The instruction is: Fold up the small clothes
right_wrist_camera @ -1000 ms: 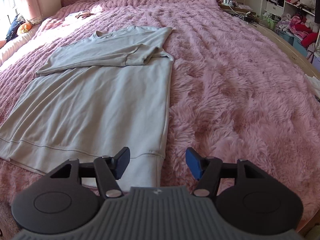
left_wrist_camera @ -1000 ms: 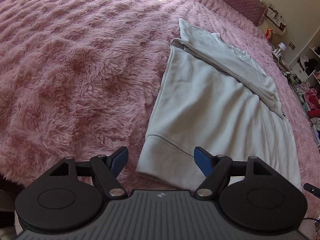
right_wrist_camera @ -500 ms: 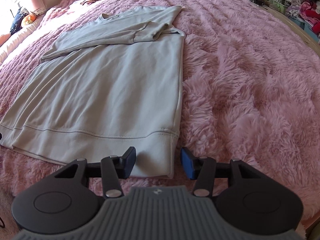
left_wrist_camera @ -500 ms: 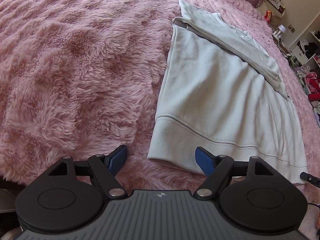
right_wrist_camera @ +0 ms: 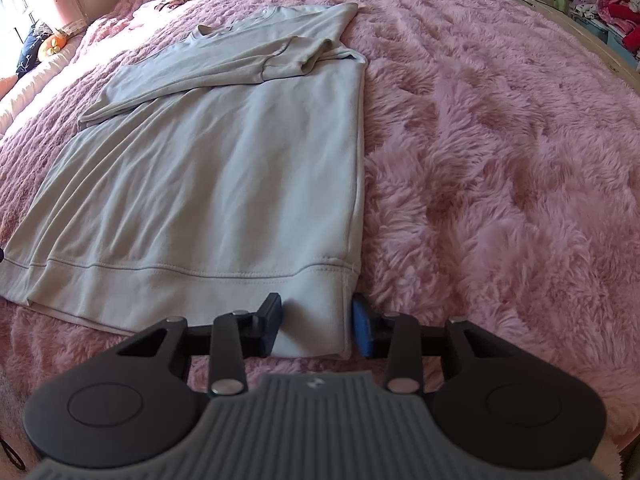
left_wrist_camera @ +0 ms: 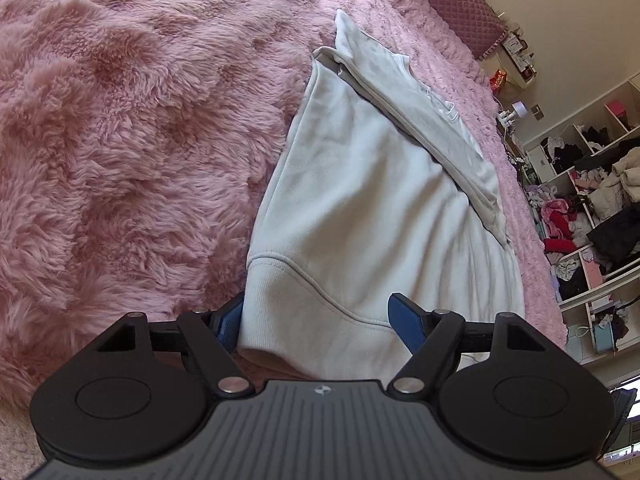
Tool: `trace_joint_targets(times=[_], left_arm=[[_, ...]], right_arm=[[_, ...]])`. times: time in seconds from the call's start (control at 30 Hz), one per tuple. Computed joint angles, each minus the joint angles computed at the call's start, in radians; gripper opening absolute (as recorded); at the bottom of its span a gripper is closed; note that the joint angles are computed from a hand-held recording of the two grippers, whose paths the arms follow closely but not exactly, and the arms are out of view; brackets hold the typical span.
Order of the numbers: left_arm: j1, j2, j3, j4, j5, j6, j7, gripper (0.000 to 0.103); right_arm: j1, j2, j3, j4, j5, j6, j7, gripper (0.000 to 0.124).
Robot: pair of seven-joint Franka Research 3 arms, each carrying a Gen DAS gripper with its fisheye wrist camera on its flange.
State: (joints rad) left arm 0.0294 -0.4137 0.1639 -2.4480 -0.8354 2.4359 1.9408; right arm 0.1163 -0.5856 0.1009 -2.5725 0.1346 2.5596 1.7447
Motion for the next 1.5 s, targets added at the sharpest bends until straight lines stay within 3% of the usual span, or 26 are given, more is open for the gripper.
trace_joint_targets(times=[0.3, 0.37, 0.4, 0.43, 0.57, 0.67, 0.83, 1.0, 1.33, 1.5], left_arm=[[0.001, 0.022, 0.006, 0.02, -0.047, -0.042, 0.045, 0.075], [0.005, 0.023, 0.006, 0.022, -0.057, -0.05, 0.055, 0.064], [0.006, 0.023, 0.008, 0.021, -0.068, -0.051, 0.065, 0.058], [0.006, 0.023, 0.01, 0.021, -0.081, -0.055, 0.076, 0.047], [0.012, 0.037, 0.023, 0.029, -0.159, -0.094, 0.123, 0.021], [0.028, 0.044, 0.008, 0.043, -0.167, -0.103, 0.137, 0.013], [0.041, 0.051, 0.017, 0.076, -0.242, -0.16, 0.184, 0.013], [0.053, 0.079, 0.006, 0.124, -0.287, -0.188, 0.202, 0.013], [0.106, 0.281, -0.049, 0.352, -0.439, -0.202, 0.276, 0.013], [0.156, 0.448, -0.11, 0.553, -0.49, -0.181, 0.265, 0.012]], right_arm=[[0.008, 0.001, -0.017, 0.011, 0.036, -0.04, 0.012, 0.035], [0.012, 0.0, -0.024, 0.011, 0.052, -0.042, 0.014, 0.03], [0.013, -0.001, -0.026, 0.01, 0.057, -0.039, 0.015, 0.018], [0.018, -0.003, -0.033, 0.009, 0.069, -0.033, 0.01, 0.012], [0.042, -0.006, -0.059, 0.012, 0.126, -0.013, -0.022, 0.006], [0.054, -0.013, -0.078, 0.019, 0.171, -0.007, -0.04, 0.005], [0.082, -0.018, -0.133, 0.048, 0.295, -0.012, -0.073, 0.005], [0.079, -0.001, -0.134, 0.085, 0.357, 0.015, -0.097, 0.004], [0.084, 0.191, -0.121, 0.245, 0.39, 0.241, -0.148, 0.003], [0.045, 0.353, -0.093, 0.377, 0.358, 0.357, -0.055, 0.003]])
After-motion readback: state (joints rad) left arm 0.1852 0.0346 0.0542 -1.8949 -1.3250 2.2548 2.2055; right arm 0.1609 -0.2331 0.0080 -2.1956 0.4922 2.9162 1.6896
